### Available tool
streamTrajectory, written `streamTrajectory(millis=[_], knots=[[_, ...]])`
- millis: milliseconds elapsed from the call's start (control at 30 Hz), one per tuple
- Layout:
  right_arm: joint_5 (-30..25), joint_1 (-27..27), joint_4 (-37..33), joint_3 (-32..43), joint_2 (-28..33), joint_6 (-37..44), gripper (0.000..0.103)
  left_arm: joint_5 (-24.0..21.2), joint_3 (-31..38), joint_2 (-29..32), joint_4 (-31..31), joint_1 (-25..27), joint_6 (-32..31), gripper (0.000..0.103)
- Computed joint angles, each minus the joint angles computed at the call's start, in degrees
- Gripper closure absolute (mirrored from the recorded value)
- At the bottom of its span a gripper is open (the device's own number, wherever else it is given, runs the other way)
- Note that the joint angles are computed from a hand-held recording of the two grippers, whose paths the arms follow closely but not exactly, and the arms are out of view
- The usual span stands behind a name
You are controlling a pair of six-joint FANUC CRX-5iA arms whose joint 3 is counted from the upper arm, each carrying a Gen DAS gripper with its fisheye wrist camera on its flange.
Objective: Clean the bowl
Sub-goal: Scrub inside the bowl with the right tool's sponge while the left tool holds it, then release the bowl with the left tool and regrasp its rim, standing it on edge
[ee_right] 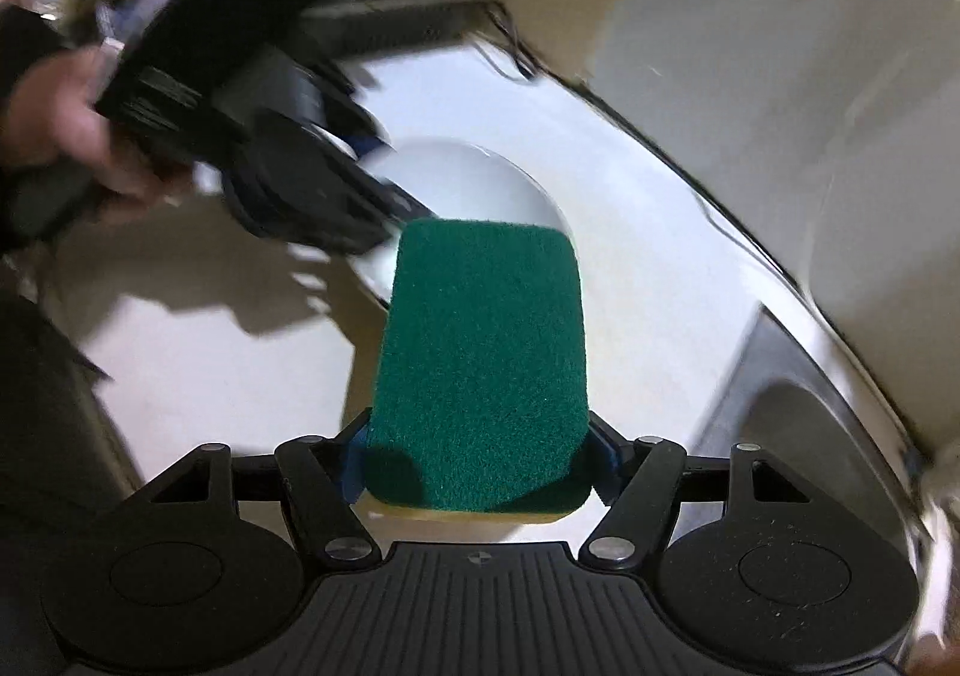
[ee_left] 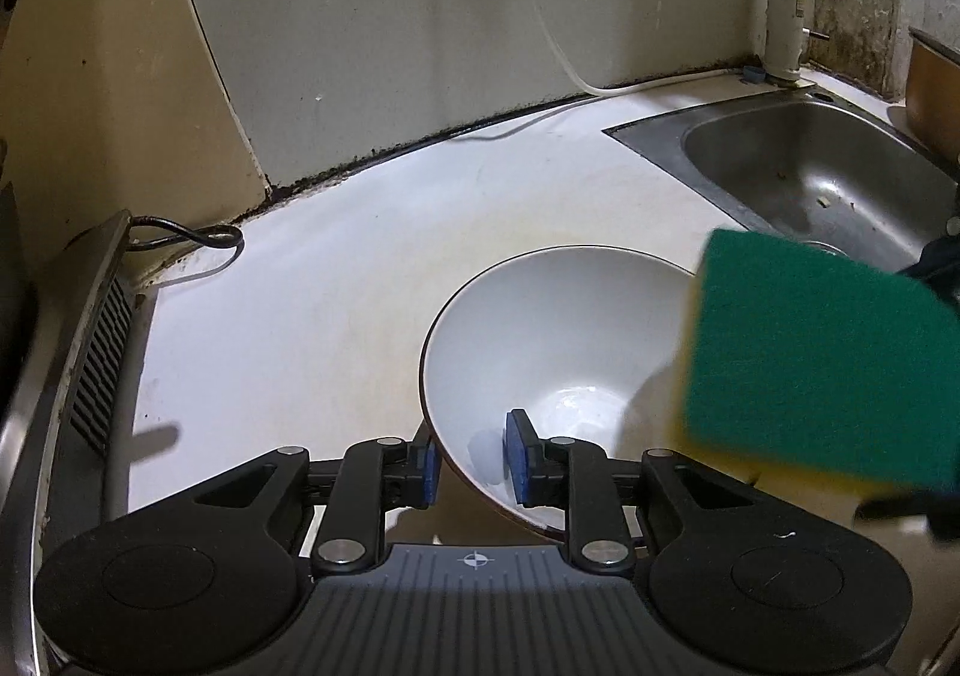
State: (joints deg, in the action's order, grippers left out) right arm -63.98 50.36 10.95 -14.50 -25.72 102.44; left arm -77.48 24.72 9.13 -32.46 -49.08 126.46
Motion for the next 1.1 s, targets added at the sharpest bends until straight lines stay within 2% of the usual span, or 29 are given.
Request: streamTrajectory(millis=[67, 100, 200, 300, 500, 600, 633, 700, 733, 800, 833, 933, 1033, 1067, 1100], knots=[[2.18, 0.89, 6.22, -2.83, -0.2, -3.32, 0.034, 0.36, -0.29, -0.14, -0.07, 0.03, 0.14, 0.077], [3.29, 0.85, 7.11, -3.12, -0.25, -4.46, 0.034, 0.26, -0.32, -0.12, -0.07, 0.05, 0.04, 0.076], [3.45, 0.3, -0.36, -0.14, -0.61, -0.07, 0.034, -0.92, -0.02, 0.1, -0.74, -0.18, 0.02, 0.072], [0.53, 0.1, -4.92, 1.68, 0.03, 3.51, 0.034, -1.65, 0.0, -0.43, -4.04, -1.72, 0.02, 0.07], [5.56, -1.45, 3.3, -2.28, -0.37, -4.71, 0.034, -1.02, -1.77, -4.01, -6.87, -3.47, 0.82, 0.068], [4.45, -3.21, -3.06, -0.2, -0.42, -1.19, 0.034, 3.83, -4.25, -7.09, -4.34, -4.05, -8.86, 0.068], [3.46, -4.19, -6.44, 0.95, -0.19, 0.83, 0.034, 5.37, -4.66, -7.5, -2.78, -4.49, -14.96, 0.066], [2.58, -5.85, -11.05, 1.94, 0.14, 2.73, 0.034, 5.9, -4.39, -7.06, -1.51, -4.97, -21.21, 0.056], [2.43, -6.6, -12.82, 2.12, 0.27, 3.18, 0.034, 5.75, -3.84, -6.15, -0.89, -5.52, -25.94, 0.055], [3.54, -7.66, -13.91, 1.28, -0.17, 2.11, 0.034, 5.75, -3.26, -4.96, -1.79, -6.71, -31.13, 0.045], [3.55, -8.6, -14.95, 1.54, -0.34, 2.15, 0.034, 5.23, -2.6, -4.11, -1.87, -7.11, -34.29, 0.045], [3.19, -12.93, -21.69, 2.81, -0.72, 4.58, 0.034, -0.15, 1.46, -0.52, -2.2, -8.03, -40.79, 0.045], [2.22, -14.05, -24.13, 3.83, 0.14, 5.37, 0.034, -3.25, 4.5, 2.01, -0.78, -7.48, -42.91, 0.045], [2.06, -13.65, -23.84, 3.77, 0.49, 5.0, 0.034, -4.95, 5.77, 3.24, -1.31, -7.42, -43.59, 0.047], [2.11, -12.66, -22.85, 3.17, 0.45, 4.21, 0.034, -6.56, 6.91, 4.27, -1.45, -7.19, -43.63, 0.058]])
